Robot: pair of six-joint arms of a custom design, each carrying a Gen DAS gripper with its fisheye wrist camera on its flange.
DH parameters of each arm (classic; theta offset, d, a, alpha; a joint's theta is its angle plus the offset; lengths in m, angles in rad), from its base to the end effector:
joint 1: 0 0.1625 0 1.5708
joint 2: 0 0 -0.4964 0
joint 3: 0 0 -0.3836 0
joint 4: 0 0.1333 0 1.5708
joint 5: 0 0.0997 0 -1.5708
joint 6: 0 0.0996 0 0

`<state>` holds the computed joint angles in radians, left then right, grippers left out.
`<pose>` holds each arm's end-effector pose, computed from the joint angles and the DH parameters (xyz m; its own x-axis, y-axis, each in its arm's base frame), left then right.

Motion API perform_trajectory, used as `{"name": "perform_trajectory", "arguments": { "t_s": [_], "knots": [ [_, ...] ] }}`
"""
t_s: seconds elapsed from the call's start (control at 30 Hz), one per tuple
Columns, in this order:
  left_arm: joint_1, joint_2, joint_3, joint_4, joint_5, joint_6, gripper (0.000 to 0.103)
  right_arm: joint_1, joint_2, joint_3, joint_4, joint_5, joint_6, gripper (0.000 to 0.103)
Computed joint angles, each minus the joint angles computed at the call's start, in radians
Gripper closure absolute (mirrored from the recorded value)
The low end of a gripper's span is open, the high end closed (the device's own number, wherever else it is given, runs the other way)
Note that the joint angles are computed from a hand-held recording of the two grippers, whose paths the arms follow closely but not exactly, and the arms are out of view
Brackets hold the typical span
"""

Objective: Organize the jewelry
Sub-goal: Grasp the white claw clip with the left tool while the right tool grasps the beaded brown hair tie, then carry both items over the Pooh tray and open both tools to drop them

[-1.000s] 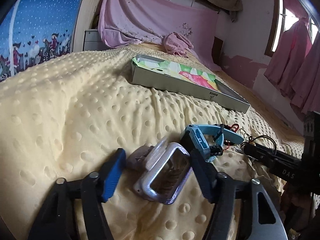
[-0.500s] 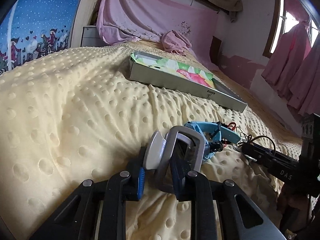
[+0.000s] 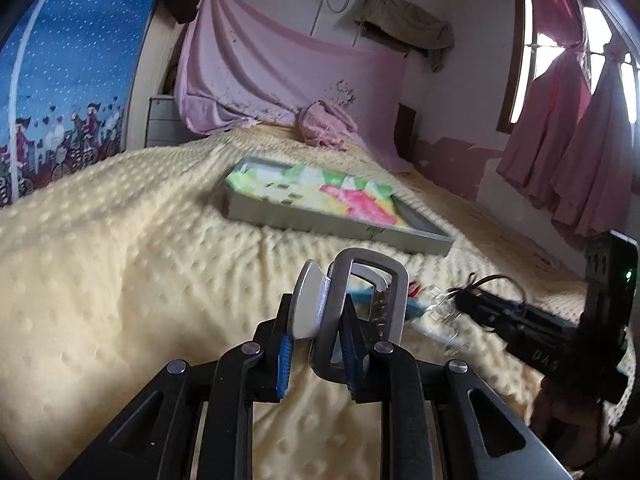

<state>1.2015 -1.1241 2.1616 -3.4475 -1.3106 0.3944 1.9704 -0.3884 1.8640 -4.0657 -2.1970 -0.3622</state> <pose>-0.0495 -0.5681 0.2897 -0.8031 0.3966 -0.4446 0.5955 0.5098 -0.6209 0.3090 -0.5391 0.0113 -0.8074 -0.0358 0.5890 -0.5239 0.5026 -0.6877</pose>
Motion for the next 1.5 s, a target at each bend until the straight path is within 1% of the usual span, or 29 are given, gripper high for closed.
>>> {"name": "perform_trajectory", "arguments": {
  "t_s": [0.1,0.2,0.27,0.4,0.5,0.63,0.7,0.8,0.9,0.93,1.0,1.07,1.1,1.17,1.2,1.23,1.27,1.3,1.33,1.47,1.5],
  "knots": [
    [-0.028,0.012,-0.025,-0.007,0.009,0.001,0.083,0.005,-0.013,-0.002,0.001,0.022,0.012,0.081],
    [-0.045,0.035,-0.080,0.026,0.009,-0.042,0.083,0.003,-0.042,-0.007,0.016,0.052,0.035,0.081],
    [-0.055,0.062,-0.140,0.065,0.017,-0.066,0.083,0.002,-0.056,-0.034,0.037,0.053,0.007,0.081],
    [-0.060,0.135,-0.270,0.129,0.044,-0.077,0.083,-0.021,-0.080,-0.130,0.144,0.060,-0.021,0.081],
    [-0.049,0.203,-0.407,0.256,0.058,-0.092,0.083,-0.050,-0.080,-0.221,0.242,0.069,-0.022,0.081],
    [-0.030,0.292,-0.566,0.394,0.088,-0.109,0.083,-0.094,-0.062,-0.329,0.379,0.076,0.028,0.081],
    [-0.023,0.326,-0.625,0.457,0.111,-0.120,0.083,-0.117,-0.046,-0.388,0.453,0.068,0.058,0.081],
    [-0.011,0.373,-0.718,0.605,0.156,-0.170,0.083,-0.143,-0.022,-0.452,0.546,0.051,0.105,0.081],
    [0.004,0.396,-0.789,0.745,0.159,-0.240,0.083,-0.165,-0.008,-0.494,0.639,0.054,0.159,0.081],
    [0.005,0.401,-0.800,0.763,0.161,-0.245,0.082,-0.169,-0.004,-0.503,0.663,0.049,0.173,0.081],
    [0.007,0.401,-0.803,0.769,0.153,-0.246,0.082,-0.174,0.003,-0.517,0.697,0.047,0.194,0.081],
    [0.006,0.403,-0.809,0.794,0.157,-0.249,0.078,-0.179,0.005,-0.524,0.722,0.048,0.209,0.081],
    [0.005,0.403,-0.807,0.797,0.155,-0.240,0.075,-0.180,0.007,-0.524,0.723,0.049,0.211,0.080],
    [0.002,0.397,-0.790,0.783,0.153,-0.208,0.065,-0.178,0.009,-0.524,0.718,0.043,0.208,0.076],
    [-0.001,0.391,-0.772,0.753,0.150,-0.186,0.055,-0.176,0.008,-0.515,0.696,0.040,0.200,0.066],
    [-0.008,0.380,-0.736,0.693,0.156,-0.156,0.045,-0.170,0.013,-0.508,0.661,0.030,0.185,0.053],
    [-0.015,0.370,-0.701,0.626,0.168,-0.130,0.039,-0.170,0.002,-0.488,0.632,0.034,0.174,0.050],
    [-0.018,0.368,-0.688,0.585,0.178,-0.114,0.027,-0.166,-0.002,-0.469,0.594,0.036,0.162,0.049],
    [-0.022,0.359,-0.658,0.518,0.185,-0.101,0.023,-0.161,-0.003,-0.455,0.561,0.033,0.153,0.049],
    [-0.017,0.321,-0.586,0.395,0.143,-0.107,0.022,-0.150,-0.017,-0.387,0.396,0.041,0.109,0.048],
    [-0.015,0.309,-0.564,0.361,0.134,-0.113,0.020,-0.145,-0.019,-0.368,0.347,0.042,0.092,0.044]
  ]
}}
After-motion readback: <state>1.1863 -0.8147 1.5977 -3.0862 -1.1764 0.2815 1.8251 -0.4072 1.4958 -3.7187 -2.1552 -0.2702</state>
